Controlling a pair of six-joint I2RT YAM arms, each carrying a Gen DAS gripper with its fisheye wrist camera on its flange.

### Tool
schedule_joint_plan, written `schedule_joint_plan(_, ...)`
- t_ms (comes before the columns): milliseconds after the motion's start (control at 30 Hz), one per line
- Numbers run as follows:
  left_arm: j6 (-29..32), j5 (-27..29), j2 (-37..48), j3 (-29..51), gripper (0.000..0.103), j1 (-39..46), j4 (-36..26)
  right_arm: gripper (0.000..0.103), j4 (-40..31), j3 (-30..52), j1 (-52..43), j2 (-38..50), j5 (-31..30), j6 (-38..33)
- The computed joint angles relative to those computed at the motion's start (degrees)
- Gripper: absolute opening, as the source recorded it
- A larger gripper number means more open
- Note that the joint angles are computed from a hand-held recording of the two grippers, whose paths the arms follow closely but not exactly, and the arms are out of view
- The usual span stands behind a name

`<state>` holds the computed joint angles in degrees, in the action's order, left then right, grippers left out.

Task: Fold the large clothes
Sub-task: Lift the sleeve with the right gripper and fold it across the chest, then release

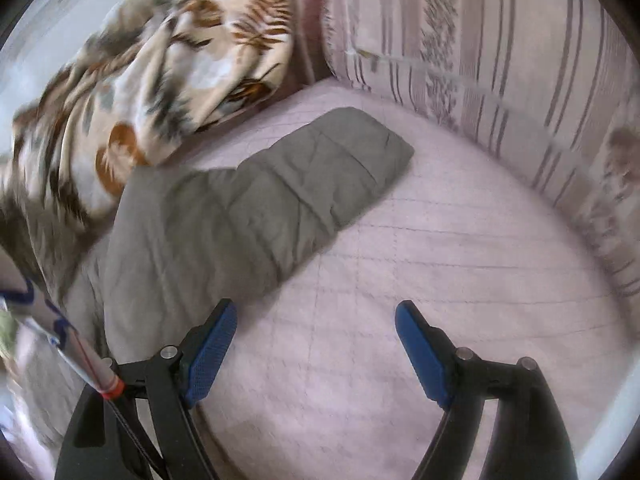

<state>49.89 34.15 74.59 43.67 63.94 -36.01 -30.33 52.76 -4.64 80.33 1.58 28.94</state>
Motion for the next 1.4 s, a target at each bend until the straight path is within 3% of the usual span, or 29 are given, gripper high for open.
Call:
schedule_joint_plan(200,-4.6,-5.9,2.3,-5.3,0.082,-7.1,7.7,0.085,10.2,1.8,-8.7,9.8,-12.4,1.8)
schedule_joint_plan(467,-7.3,-8.7,-0.3,-11.7,0.085,-10.6,17.7,0.086,20.9,5.7,-13.9,23.6,-21.1,9.5)
schedule_joint_plan(567,-7.8,-9.1,-0.1,-12.3,0.087,-11.2,19.1,0.086,27.2,4.5,-14.8,25.1,-22.1,12.7)
schedule_joint_plan(633,-7.8,-9.1,0.7,-12.1,0.088,-11.3,19.7,0.075,29.7,4.5,-15.3,26.0,-22.5,15.1)
schedule_joint_plan(667,-7.9,-9.2,1.0,-12.0,0.088,-11.4,19.9,0.056,29.4,5.1,-15.4,26.5,-21.7,15.6)
schedule_joint_plan(700,-7.8,-9.2,0.9,-12.0,0.089,-11.4,19.8,0.029,28.1,6.1,-15.5,27.0,-20.9,15.4)
schedule_joint_plan(733,-7.9,-9.4,0.9,-12.1,0.089,-11.4,20.0,0.017,26.6,7.4,-15.9,27.8,-20.9,14.8)
schedule_joint_plan(767,-7.9,-9.5,0.9,-12.2,0.089,-11.6,20.3,0.013,26.2,8.0,-16.6,28.4,-22.4,14.1)
schedule_joint_plan(833,-7.9,-9.6,1.4,-12.1,0.089,-11.7,20.7,0.010,24.9,8.7,-17.7,28.0,-23.8,12.7)
schedule_joint_plan(1133,-7.6,-9.0,1.3,-11.8,0.090,-11.2,19.9,0.007,8.5,14.3,-12.8,12.2,-15.0,1.0)
schedule_joint_plan(1267,-6.2,-7.0,0.5,-9.3,0.090,-8.8,14.5,0.006,-0.4,20.1,-3.6,5.2,-7.9,-3.3)
schedule_joint_plan(1400,-3.3,-1.6,-1.0,-4.8,0.090,-3.2,7.4,0.006,-8.5,28.1,10.6,2.1,0.7,-5.7)
